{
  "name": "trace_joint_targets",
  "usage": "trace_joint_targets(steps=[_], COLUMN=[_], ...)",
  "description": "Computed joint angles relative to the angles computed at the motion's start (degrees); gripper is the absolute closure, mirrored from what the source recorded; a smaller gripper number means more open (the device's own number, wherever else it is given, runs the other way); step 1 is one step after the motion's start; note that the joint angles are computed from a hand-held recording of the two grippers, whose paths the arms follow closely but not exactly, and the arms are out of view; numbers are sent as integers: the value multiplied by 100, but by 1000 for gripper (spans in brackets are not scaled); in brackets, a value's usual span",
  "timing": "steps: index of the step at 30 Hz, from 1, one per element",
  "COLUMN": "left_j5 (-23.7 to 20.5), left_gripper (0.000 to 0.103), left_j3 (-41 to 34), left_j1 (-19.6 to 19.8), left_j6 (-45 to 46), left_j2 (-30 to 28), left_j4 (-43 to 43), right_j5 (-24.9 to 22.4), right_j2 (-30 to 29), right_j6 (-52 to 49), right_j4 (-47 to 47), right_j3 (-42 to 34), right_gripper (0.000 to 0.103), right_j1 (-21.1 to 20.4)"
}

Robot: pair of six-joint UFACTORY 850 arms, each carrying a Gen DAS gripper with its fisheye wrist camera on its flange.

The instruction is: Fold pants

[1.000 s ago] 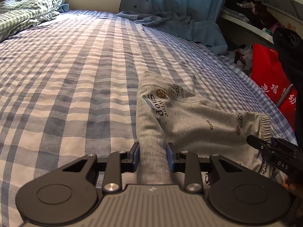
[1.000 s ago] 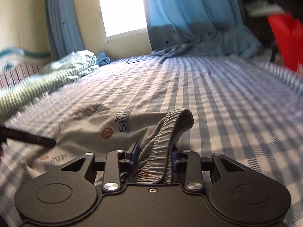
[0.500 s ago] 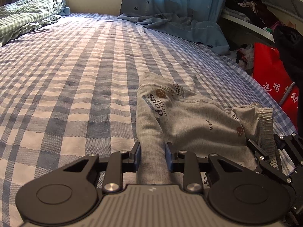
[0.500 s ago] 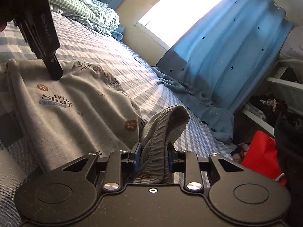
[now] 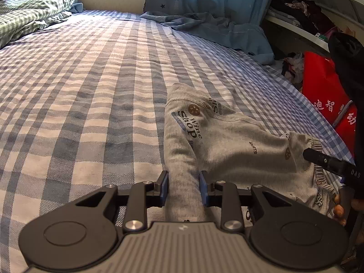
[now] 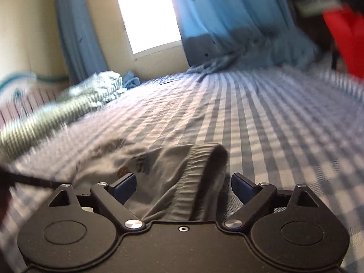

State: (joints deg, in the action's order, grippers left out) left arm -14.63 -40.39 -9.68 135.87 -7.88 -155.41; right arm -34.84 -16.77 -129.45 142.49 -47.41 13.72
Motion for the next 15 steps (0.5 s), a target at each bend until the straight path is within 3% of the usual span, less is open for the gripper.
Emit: trace_joint_targets(steps=[3,6,10,13,15], left_j5=[-90,-175,-219,-195,-170], left_gripper=[71,71,72,78,81], left_j3=[17,31,60,74,81], left_j1=[41,93,88,39,3], left_j6=[-254,-559,-689,-490,-303], left_j2=[-21,-28,4,62,116], left_j4=[207,476,421,228,85], right_j5=[-679,-920,-579,-527,-239], right_j2=[-466,-624,-593,-426,-201], right_j6=[1687,2077,1995,1638,700], right_j4=[-1321,-1740,-1538,-1064,-353], right_j3=[-393,-595,-613,-426,-249], right_gripper=[2,4,54,66,70], right_j1=[-414,-528,-414,-337,-110])
